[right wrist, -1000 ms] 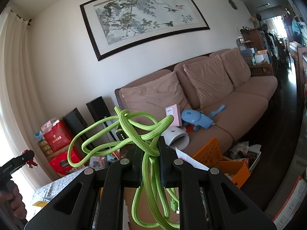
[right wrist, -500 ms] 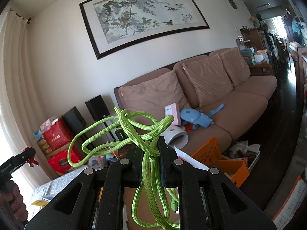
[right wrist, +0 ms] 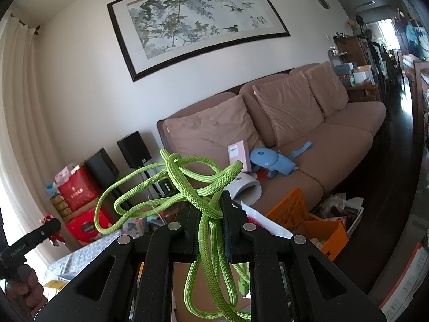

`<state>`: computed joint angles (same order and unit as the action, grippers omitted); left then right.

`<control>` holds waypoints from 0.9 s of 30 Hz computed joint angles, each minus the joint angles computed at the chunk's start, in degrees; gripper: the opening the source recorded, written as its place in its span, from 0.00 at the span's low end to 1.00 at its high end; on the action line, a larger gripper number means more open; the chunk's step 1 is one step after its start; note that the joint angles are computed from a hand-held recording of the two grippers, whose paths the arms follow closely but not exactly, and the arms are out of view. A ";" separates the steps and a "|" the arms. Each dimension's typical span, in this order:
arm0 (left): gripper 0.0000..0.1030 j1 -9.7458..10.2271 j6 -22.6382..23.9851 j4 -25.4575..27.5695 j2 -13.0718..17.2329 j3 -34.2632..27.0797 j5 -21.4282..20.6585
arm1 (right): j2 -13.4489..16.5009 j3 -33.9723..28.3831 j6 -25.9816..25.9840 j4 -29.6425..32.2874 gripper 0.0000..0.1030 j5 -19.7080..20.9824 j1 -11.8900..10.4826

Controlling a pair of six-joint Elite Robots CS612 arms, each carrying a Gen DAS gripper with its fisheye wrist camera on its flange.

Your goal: Organize objects

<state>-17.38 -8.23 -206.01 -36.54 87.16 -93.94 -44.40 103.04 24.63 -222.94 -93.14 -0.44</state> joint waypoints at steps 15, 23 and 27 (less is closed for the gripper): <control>0.73 -1.66 3.45 -5.06 1.77 -3.94 -2.72 | 0.09 -0.34 -0.53 0.62 0.12 -0.89 0.35; 0.73 -2.06 4.95 -5.61 2.44 -7.56 -5.90 | 0.28 -0.84 -0.99 2.20 0.12 -1.57 0.65; 0.73 -2.25 6.90 -5.81 2.80 -6.84 -6.31 | 0.47 -1.44 -1.42 3.42 0.12 -1.10 0.92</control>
